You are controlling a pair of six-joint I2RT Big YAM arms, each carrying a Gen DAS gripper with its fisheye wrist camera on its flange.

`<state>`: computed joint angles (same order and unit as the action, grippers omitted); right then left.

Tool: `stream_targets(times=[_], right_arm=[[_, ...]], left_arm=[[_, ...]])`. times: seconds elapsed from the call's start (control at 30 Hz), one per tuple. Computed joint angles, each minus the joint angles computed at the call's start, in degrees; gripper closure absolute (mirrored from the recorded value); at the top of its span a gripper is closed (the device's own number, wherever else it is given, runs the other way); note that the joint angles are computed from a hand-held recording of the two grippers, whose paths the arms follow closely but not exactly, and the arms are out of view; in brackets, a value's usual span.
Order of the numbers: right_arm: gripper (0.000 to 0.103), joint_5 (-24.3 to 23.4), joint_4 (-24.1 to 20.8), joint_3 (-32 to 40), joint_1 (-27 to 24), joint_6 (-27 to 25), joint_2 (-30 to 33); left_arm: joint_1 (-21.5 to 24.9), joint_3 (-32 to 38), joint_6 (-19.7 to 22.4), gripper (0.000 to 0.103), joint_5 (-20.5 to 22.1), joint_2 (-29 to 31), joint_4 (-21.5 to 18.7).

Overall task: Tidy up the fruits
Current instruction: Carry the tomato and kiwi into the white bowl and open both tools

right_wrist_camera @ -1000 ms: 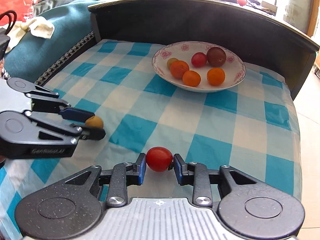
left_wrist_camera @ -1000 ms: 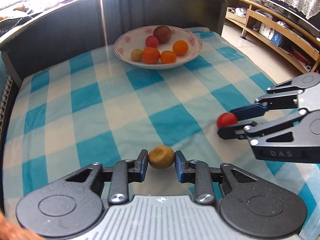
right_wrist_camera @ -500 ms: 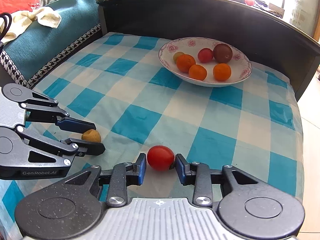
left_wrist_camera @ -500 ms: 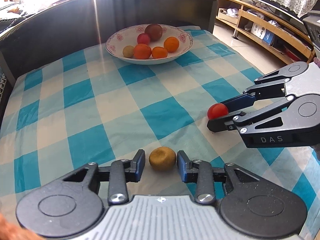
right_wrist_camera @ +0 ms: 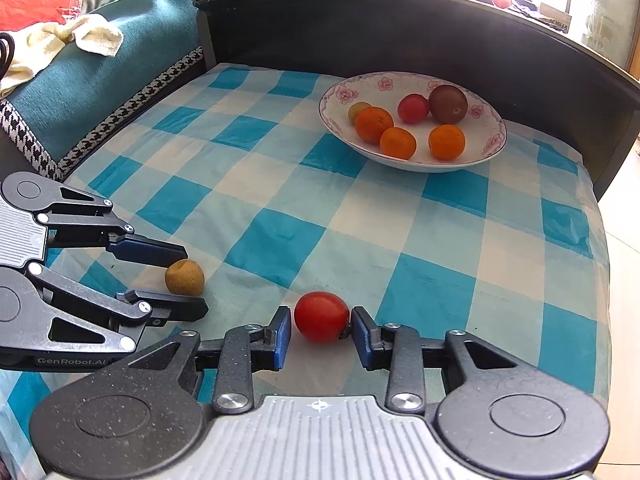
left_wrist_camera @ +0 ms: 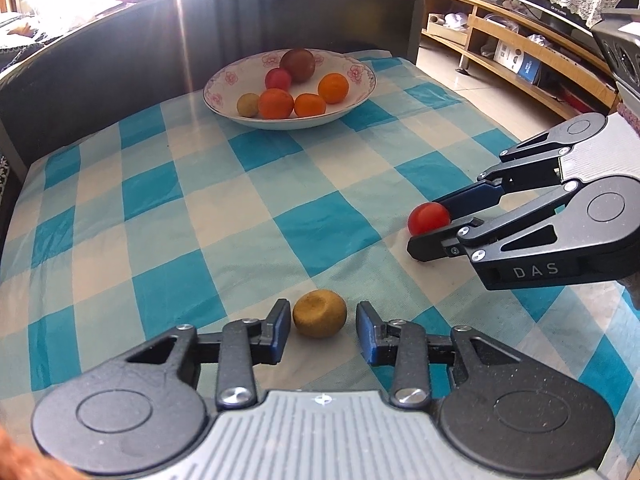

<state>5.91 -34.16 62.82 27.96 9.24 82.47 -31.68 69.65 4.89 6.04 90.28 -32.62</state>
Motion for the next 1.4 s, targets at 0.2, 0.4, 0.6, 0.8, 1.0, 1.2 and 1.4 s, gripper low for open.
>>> stream_targets(times=[0.2, 0.4, 0.6, 0.8, 1.0, 1.2, 1.4], right_arm=[[0.079, 0.2, -0.5, 0.3, -0.3, 0.8, 0.1], [0.079, -1.1, -0.3, 1.0, -0.6, 2.1, -0.5], [0.079, -1.4, 1.0, 1.5, -1.1, 3.7, -1.2], [0.079, -0.9, 2.5, 2.6, -1.6, 4.3, -1.2], [0.079, 0.0, 3.7, 4.8, -2.5, 5.0, 0.0], [0.079, 0.5, 5.3, 8.0, -4.3, 6.1, 2.2], [0.079, 1.6, 6.2, 10.6, -6.1, 5.8, 4.5]], left_arm=[[0.0, 1.1, -1.6, 0.065, 0.2, 0.6, -1.0], [0.2, 2.3, -2.4, 0.065, 0.8, 0.7, -0.1], [0.1, 4.3, -3.1, 0.065, 0.3, 1.4, 1.8], [0.0, 6.9, -3.8, 0.065, -0.9, 2.7, 3.6], [0.3, 10.6, -4.5, 0.065, -1.6, 5.1, 4.6], [0.9, 15.4, -4.8, 0.065, -2.2, 8.4, 5.6], [0.8, 21.0, -3.9, 0.065, -3.2, 12.9, 5.7]])
